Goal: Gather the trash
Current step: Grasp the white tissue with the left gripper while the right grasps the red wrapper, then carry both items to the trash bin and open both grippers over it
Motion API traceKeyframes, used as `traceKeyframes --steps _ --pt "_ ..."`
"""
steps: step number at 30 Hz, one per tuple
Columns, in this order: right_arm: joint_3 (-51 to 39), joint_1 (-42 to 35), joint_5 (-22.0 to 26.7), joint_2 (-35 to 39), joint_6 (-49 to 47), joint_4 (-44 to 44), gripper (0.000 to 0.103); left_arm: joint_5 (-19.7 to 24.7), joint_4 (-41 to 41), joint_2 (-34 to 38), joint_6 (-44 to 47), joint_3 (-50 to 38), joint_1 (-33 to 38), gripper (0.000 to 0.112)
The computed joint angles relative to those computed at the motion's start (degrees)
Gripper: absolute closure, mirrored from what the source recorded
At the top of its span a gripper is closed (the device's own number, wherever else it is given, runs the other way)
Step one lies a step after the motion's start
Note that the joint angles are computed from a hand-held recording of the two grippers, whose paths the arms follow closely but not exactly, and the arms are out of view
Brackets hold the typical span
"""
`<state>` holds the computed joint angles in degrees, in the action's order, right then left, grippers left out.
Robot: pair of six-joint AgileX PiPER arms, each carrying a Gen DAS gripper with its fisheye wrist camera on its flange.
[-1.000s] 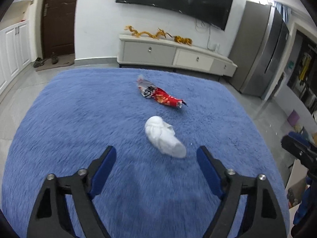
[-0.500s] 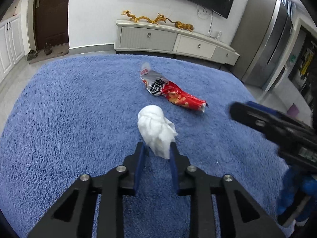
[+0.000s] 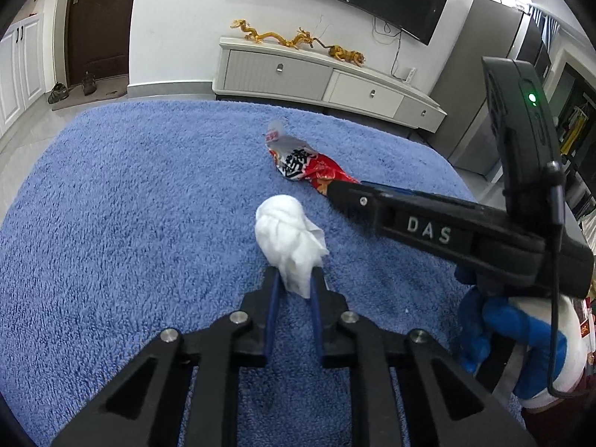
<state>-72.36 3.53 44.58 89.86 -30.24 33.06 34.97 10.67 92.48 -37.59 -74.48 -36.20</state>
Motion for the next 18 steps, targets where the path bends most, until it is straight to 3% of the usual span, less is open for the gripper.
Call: traceKeyframes --steps 8,12,18 --pt "8.4 -2.5 -2.7 -8.2 -1.9 3.0 0.081 1.0 2.6 -0.5 -3.0 -0.2 -0.9 0.104" --pt "12.7 -8.4 0.5 -14.1 -3.6 5.5 0.081 3.5 11.8 -1.7 -10.7 -0.3 -4.5 0.105" --pt "18.5 -19.1 8.6 -25.8 -5.3 9.4 0.081 6.0 17.7 -6.6 -17.5 1.8 -11.6 0.105"
